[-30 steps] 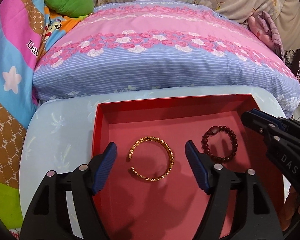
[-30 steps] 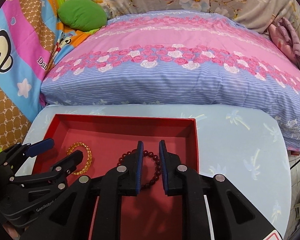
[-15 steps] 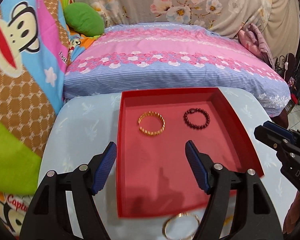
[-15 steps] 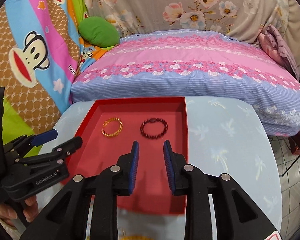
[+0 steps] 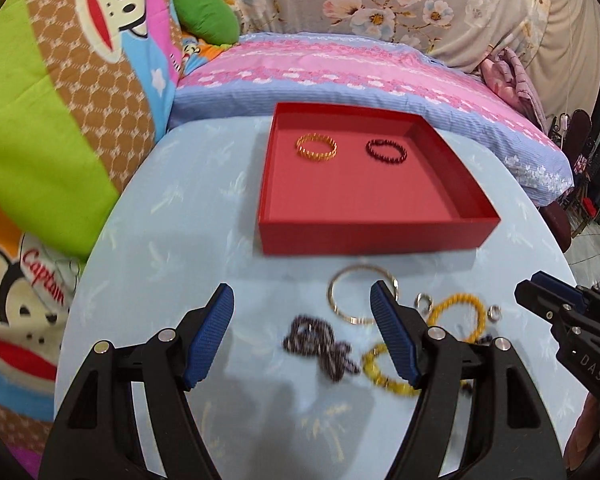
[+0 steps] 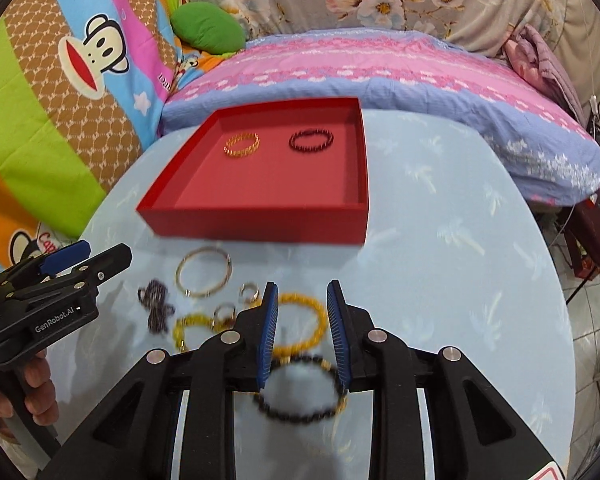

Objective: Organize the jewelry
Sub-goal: 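Move both tools back over the remaining jewelry, then grasp the dark garnet beaded bracelet with the left tool while the right tool grasps the black beaded bracelet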

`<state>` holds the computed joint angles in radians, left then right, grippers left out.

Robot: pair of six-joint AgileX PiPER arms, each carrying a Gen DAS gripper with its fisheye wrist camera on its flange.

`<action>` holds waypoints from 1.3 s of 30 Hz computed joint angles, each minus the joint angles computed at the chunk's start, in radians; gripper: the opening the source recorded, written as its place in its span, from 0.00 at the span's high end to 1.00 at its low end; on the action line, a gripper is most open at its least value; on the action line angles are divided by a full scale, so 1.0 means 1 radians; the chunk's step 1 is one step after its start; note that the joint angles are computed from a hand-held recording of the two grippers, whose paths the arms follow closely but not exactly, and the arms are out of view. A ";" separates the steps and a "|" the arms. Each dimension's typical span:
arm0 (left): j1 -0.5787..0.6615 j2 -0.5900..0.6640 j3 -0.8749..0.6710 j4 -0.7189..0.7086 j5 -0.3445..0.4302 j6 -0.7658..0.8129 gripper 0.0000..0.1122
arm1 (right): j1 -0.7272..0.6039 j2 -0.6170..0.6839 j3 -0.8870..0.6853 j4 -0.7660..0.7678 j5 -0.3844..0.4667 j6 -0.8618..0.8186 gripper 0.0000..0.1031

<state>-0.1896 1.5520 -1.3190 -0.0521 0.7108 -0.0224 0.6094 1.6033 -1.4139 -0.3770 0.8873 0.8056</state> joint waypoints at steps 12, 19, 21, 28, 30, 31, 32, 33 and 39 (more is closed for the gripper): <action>0.005 -0.073 0.167 -0.026 -0.022 -0.026 0.40 | 0.084 -0.075 0.157 -0.027 -0.016 0.130 0.75; -0.023 -0.028 0.159 -0.033 -0.027 -0.029 0.50 | 0.077 -0.079 0.172 -0.019 -0.026 0.136 0.75; -0.024 -0.011 0.153 -0.043 -0.023 -0.024 0.53 | 0.072 -0.079 0.173 -0.016 -0.026 0.135 0.75; -0.007 0.010 0.155 -0.113 -0.017 0.034 0.63 | 0.051 -0.085 0.188 0.002 -0.040 0.135 0.75; -0.007 0.012 0.153 -0.121 -0.017 0.043 0.71 | 0.051 -0.083 0.188 0.004 -0.040 0.136 0.75; -0.005 0.012 0.154 -0.130 -0.019 0.054 0.75 | 0.051 -0.083 0.189 0.004 -0.040 0.134 0.75; -0.003 0.014 0.152 -0.140 -0.017 0.065 0.80 | 0.052 -0.082 0.188 0.003 -0.040 0.134 0.75; -0.001 0.015 0.150 -0.148 -0.013 0.072 0.85 | 0.053 -0.081 0.186 0.003 -0.039 0.133 0.75; 0.006 0.000 0.151 -0.156 -0.016 0.090 1.00 | 0.054 -0.085 0.194 -0.003 -0.035 0.141 0.75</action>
<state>-0.1838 1.5516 -1.1679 -0.2084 0.6944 0.0674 0.6633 1.5180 -1.2197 -0.3802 0.8518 0.9464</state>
